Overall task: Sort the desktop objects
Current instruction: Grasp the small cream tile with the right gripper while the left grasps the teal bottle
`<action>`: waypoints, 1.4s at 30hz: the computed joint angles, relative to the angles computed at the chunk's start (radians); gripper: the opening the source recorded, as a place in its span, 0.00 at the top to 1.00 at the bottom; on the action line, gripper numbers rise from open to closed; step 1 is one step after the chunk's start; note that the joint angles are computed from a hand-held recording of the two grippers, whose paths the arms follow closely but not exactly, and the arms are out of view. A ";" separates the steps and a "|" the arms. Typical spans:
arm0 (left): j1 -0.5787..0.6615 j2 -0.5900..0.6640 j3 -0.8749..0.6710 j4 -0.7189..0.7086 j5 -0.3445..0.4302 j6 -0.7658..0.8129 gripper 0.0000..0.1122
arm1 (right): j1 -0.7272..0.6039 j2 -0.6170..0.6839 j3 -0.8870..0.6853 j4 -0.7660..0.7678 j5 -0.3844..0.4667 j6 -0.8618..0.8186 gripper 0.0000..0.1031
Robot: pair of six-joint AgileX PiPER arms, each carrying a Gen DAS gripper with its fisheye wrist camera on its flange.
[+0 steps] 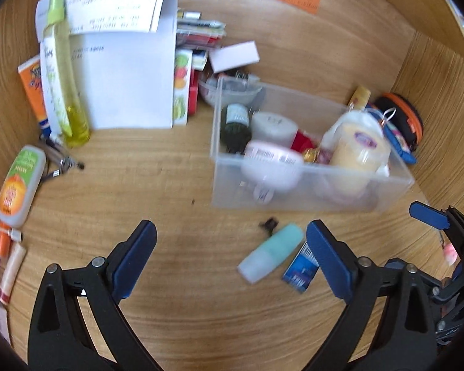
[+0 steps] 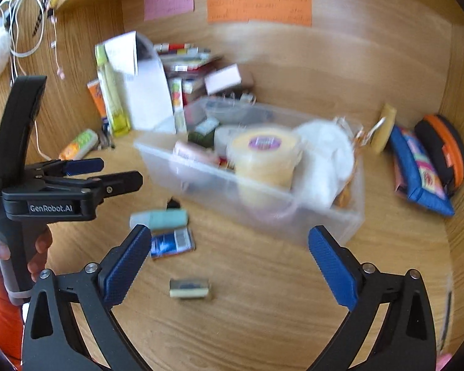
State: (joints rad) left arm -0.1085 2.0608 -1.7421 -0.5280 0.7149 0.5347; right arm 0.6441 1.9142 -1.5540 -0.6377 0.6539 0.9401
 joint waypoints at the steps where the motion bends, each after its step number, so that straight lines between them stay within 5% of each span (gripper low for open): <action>1: 0.001 -0.003 0.012 0.003 -0.005 0.005 0.12 | 0.005 0.005 0.004 -0.002 0.004 0.008 0.02; 7: 0.003 0.018 0.031 0.042 0.002 0.006 0.12 | 0.058 0.029 0.051 -0.118 0.002 0.100 0.03; 13: -0.005 0.036 0.039 0.049 0.017 0.024 0.12 | 0.069 0.043 0.066 -0.076 -0.030 0.024 0.10; 27: -0.069 0.063 -0.003 0.138 0.000 0.014 0.12 | 0.050 0.086 0.025 0.089 -0.016 -0.172 0.64; 36: -0.064 0.094 -0.080 0.174 0.059 -0.001 0.25 | 0.024 0.066 0.057 0.133 -0.069 -0.209 0.70; 42: -0.081 0.076 -0.044 0.231 0.023 0.000 0.30 | -0.001 0.024 0.106 0.135 -0.107 -0.194 0.70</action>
State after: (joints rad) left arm -0.1894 2.1372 -1.7865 -0.2969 0.7381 0.5344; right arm 0.6432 1.9387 -1.4482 -0.5024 0.5471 0.7457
